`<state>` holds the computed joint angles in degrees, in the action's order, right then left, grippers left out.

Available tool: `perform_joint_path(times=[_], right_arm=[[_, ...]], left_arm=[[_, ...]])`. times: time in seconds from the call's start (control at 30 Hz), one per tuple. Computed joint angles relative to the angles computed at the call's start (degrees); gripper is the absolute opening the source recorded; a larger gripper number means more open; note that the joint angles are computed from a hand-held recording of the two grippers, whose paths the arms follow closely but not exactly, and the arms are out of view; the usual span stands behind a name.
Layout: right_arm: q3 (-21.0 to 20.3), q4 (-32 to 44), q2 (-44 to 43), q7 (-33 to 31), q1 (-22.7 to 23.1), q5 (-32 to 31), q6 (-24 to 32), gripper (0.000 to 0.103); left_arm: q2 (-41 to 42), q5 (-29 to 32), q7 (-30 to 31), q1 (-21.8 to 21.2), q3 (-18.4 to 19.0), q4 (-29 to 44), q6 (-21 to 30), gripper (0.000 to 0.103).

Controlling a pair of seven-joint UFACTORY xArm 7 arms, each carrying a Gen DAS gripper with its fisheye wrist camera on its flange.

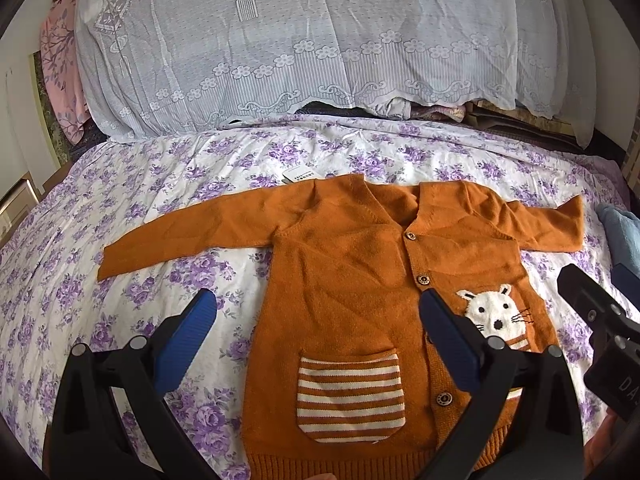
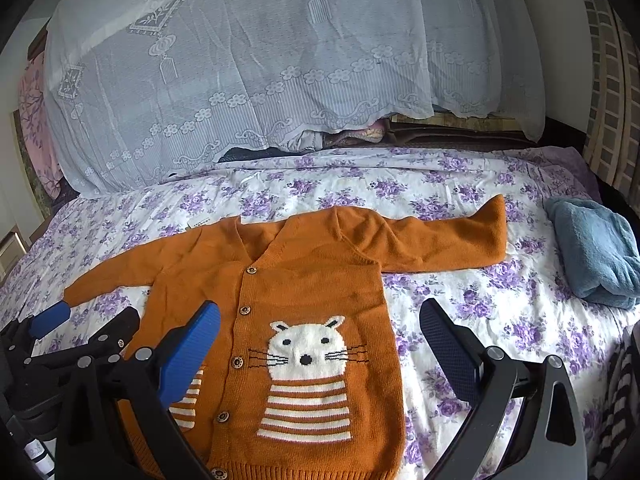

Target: Fold small clothes

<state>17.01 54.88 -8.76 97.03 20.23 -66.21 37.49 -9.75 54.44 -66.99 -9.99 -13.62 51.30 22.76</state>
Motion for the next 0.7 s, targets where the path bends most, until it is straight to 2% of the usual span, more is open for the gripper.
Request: perform_joint_path(times=[0.7], right_arm=[[0.07, -0.07, -0.20, 0.02, -0.04, 0.27, -0.25, 0.100]], left_arm=[[-0.01, -0.09, 0.11, 0.21, 0.10, -0.19, -0.36, 0.099]])
